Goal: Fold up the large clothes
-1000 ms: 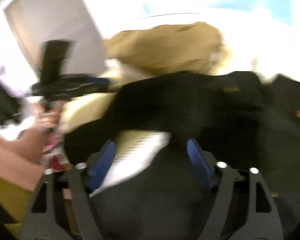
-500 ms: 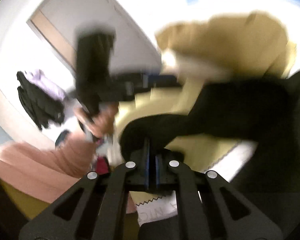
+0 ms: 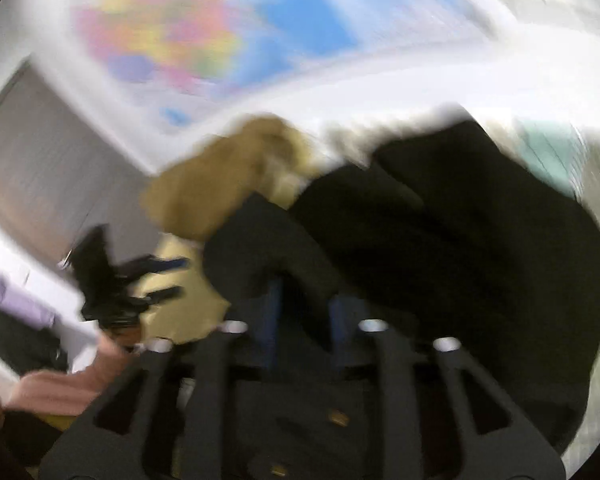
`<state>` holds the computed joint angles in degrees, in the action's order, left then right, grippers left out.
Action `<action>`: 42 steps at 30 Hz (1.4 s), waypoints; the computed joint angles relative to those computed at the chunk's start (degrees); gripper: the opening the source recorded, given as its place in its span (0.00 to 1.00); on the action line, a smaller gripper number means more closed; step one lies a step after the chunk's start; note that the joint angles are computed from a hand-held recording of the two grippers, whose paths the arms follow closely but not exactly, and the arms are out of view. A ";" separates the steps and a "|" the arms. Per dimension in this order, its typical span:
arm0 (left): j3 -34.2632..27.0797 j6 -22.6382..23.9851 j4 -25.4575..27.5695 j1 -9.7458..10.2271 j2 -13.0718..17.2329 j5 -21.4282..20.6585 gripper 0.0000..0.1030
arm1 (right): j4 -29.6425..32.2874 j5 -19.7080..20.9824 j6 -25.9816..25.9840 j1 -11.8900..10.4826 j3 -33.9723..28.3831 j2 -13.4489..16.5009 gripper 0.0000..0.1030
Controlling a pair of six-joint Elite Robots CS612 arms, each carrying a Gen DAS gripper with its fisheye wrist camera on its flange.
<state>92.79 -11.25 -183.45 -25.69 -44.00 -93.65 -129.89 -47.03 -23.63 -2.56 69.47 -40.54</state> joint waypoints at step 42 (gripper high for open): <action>-17.84 -1.18 15.28 -1.81 8.53 1.80 0.56 | -32.03 7.93 35.63 -9.23 11.79 1.70 0.57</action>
